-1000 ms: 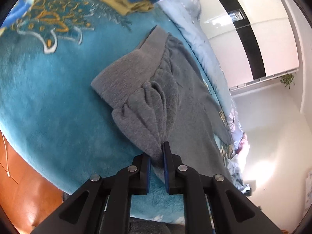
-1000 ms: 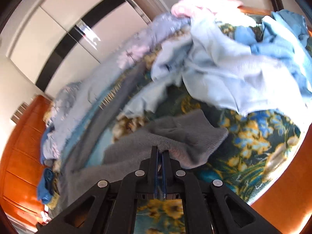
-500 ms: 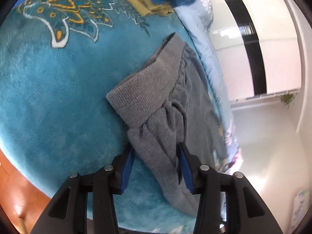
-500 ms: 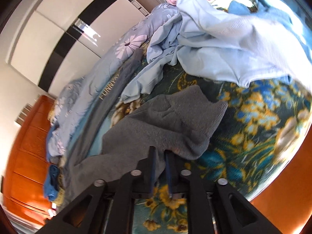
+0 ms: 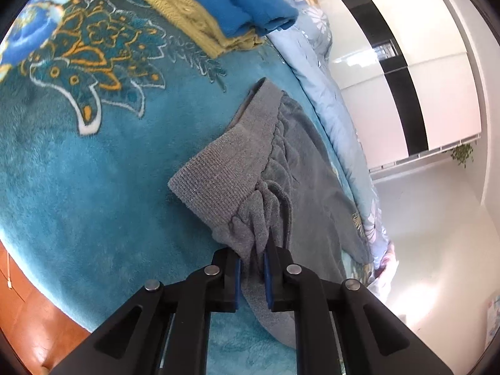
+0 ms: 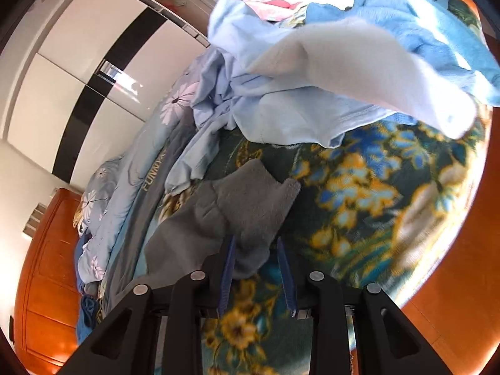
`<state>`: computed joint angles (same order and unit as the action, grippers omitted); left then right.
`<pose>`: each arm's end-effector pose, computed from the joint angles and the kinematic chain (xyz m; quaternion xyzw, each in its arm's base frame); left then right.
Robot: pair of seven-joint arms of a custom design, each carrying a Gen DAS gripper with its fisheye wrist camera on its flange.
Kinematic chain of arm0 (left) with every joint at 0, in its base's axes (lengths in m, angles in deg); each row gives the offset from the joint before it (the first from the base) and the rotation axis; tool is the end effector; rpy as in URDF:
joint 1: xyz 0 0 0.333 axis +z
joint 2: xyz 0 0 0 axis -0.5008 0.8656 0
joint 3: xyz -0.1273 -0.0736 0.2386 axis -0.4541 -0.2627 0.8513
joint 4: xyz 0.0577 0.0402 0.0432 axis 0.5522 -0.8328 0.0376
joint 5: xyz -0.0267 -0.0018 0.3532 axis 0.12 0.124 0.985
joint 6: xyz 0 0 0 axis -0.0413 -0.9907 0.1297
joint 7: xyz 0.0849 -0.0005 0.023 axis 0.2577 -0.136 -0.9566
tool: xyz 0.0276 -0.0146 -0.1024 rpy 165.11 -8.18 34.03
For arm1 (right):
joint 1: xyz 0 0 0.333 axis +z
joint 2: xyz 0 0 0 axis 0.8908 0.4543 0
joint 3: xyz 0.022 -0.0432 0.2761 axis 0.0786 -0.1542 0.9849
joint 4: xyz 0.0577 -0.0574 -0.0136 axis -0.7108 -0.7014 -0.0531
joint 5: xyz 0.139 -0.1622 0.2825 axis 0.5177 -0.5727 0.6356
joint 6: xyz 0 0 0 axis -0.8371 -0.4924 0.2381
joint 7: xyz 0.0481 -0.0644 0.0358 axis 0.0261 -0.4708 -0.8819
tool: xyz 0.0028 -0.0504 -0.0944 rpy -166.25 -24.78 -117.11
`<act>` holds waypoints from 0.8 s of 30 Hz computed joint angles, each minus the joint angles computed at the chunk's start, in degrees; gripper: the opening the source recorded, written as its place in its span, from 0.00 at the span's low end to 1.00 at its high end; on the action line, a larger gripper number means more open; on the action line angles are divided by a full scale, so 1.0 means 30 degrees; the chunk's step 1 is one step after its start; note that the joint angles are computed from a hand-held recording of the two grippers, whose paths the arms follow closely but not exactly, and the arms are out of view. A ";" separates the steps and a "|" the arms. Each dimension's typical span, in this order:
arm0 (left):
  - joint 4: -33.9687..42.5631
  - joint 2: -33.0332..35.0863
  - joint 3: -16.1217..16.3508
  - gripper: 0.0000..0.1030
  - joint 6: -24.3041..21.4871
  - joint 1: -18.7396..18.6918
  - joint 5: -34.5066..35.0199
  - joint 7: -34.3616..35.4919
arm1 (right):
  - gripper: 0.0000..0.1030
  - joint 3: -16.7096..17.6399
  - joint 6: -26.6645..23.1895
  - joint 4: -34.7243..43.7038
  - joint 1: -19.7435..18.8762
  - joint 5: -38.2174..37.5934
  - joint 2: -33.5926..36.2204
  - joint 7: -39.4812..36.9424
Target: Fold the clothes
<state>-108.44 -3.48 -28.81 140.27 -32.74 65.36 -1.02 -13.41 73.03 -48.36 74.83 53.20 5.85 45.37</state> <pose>0.3388 -0.2187 0.4994 -0.8877 0.1429 -0.4324 0.0669 0.6240 0.1675 0.5469 -0.5403 0.7344 0.0229 0.4102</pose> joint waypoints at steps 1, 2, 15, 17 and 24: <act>0.0137 0.0087 0.0021 0.11 -0.0054 0.0023 0.0013 0.0054 | 0.30 -0.0007 -0.0194 0.0522 0.0046 -0.0126 0.0416 0.0121; 0.0240 0.0160 0.0017 0.11 -0.0087 0.0068 0.0044 0.0063 | 0.30 -0.0064 -0.0384 0.0972 0.0104 -0.0413 0.0709 0.0244; 0.1563 0.1234 0.0542 0.11 -0.1647 -0.0567 0.0440 0.1122 | 0.07 -0.1199 -0.2169 0.5380 0.0290 -0.5156 0.2485 0.0756; 0.1430 0.1215 0.0706 0.11 -0.1537 -0.0705 0.0346 0.1091 | 0.07 -0.1002 -0.3100 0.5692 0.0022 -0.4902 0.2951 0.0725; 0.1645 0.1578 0.0959 0.11 -0.1225 -0.0825 0.0406 0.1847 | 0.29 -0.0303 -0.0834 0.1458 -0.0533 -0.2680 0.0672 -0.0463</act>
